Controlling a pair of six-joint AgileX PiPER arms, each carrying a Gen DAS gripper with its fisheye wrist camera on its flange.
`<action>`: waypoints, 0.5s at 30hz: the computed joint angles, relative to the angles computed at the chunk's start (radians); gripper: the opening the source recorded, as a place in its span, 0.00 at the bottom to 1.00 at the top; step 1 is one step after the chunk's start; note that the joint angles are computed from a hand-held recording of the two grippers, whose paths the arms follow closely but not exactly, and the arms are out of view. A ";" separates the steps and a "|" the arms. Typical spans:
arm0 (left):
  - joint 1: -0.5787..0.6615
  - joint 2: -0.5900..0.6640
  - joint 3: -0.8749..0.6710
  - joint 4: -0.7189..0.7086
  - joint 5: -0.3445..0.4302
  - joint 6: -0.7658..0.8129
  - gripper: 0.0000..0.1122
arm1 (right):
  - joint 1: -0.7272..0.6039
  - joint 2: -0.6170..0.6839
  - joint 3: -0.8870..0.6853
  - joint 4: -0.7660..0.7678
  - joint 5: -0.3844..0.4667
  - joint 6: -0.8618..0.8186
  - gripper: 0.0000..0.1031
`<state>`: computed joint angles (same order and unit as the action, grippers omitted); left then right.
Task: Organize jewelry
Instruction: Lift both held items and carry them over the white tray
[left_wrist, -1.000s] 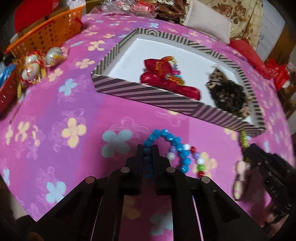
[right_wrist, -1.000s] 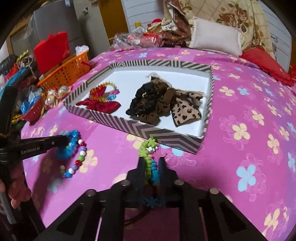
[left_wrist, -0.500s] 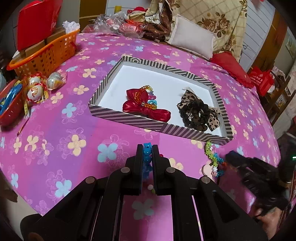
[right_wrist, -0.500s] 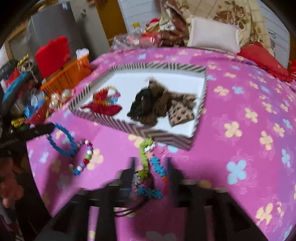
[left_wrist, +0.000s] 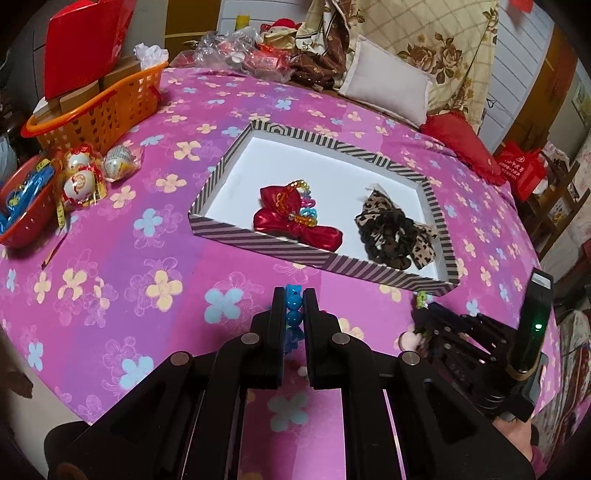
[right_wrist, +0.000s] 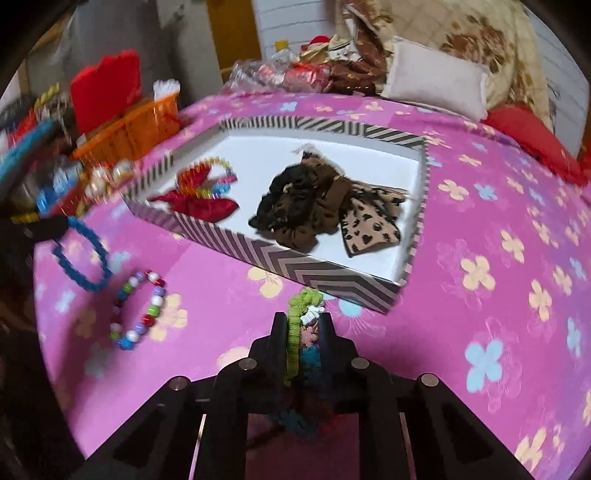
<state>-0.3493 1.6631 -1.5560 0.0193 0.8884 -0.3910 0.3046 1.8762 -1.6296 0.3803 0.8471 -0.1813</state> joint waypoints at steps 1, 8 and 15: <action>-0.001 0.000 -0.005 -0.001 0.003 0.002 0.07 | -0.018 -0.019 0.017 0.041 -0.001 -0.018 0.15; -0.022 -0.009 -0.027 0.016 0.022 -0.014 0.07 | -0.101 -0.119 0.055 0.215 0.032 -0.092 0.15; -0.048 0.004 -0.082 0.045 0.053 -0.027 0.07 | -0.097 -0.142 -0.016 0.237 0.063 -0.087 0.15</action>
<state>-0.3969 1.6672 -1.6377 0.0640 0.9418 -0.4178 0.2073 1.7342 -1.6461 0.6178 0.9097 -0.2682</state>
